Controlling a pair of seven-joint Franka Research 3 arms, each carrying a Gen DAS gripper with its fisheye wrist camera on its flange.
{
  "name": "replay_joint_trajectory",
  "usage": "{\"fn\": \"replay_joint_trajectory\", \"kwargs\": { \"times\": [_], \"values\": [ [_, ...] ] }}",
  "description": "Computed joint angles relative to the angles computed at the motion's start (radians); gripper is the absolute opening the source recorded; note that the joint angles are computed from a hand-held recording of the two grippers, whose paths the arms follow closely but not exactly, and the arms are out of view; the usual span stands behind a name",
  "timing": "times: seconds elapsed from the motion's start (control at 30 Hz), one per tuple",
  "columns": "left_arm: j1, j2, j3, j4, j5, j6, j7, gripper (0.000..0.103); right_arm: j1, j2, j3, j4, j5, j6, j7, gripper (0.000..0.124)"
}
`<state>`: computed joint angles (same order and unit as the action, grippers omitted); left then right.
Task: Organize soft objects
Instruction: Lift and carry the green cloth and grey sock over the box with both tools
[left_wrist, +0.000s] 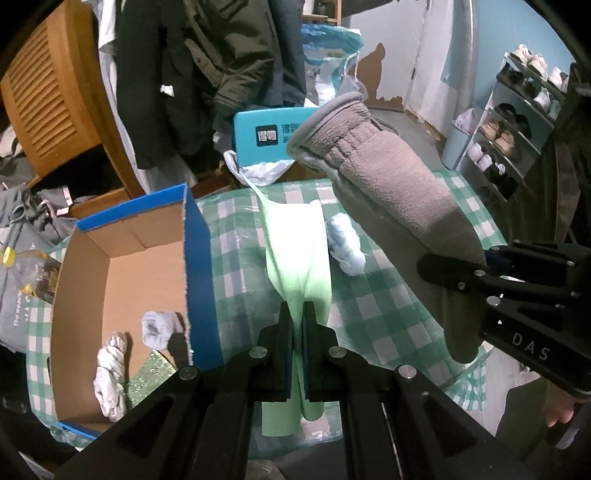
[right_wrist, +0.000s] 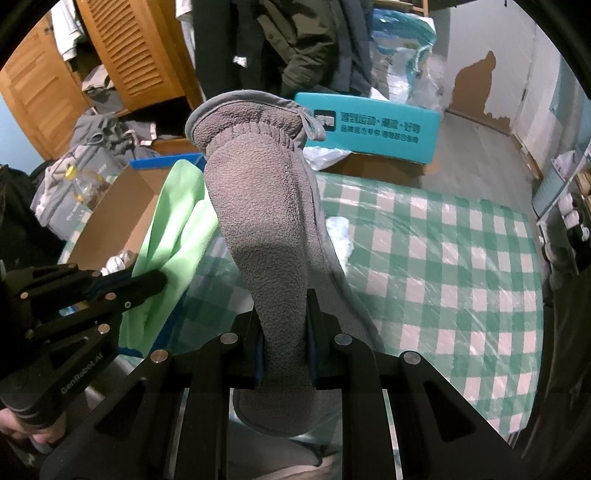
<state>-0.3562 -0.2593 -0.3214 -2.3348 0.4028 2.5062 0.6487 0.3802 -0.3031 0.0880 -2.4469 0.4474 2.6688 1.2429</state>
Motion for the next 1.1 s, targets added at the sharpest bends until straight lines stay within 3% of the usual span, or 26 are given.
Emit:
{"fn": "replay_joint_trajectory", "kwargs": {
  "times": [1.1],
  "values": [
    [0.075, -0.277, 0.055, -0.213, -0.055, 0.012, 0.005, 0.004, 0.101, 0.114, 0.073, 0.159, -0.02, -0.012, 0.041, 0.016]
  ]
}}
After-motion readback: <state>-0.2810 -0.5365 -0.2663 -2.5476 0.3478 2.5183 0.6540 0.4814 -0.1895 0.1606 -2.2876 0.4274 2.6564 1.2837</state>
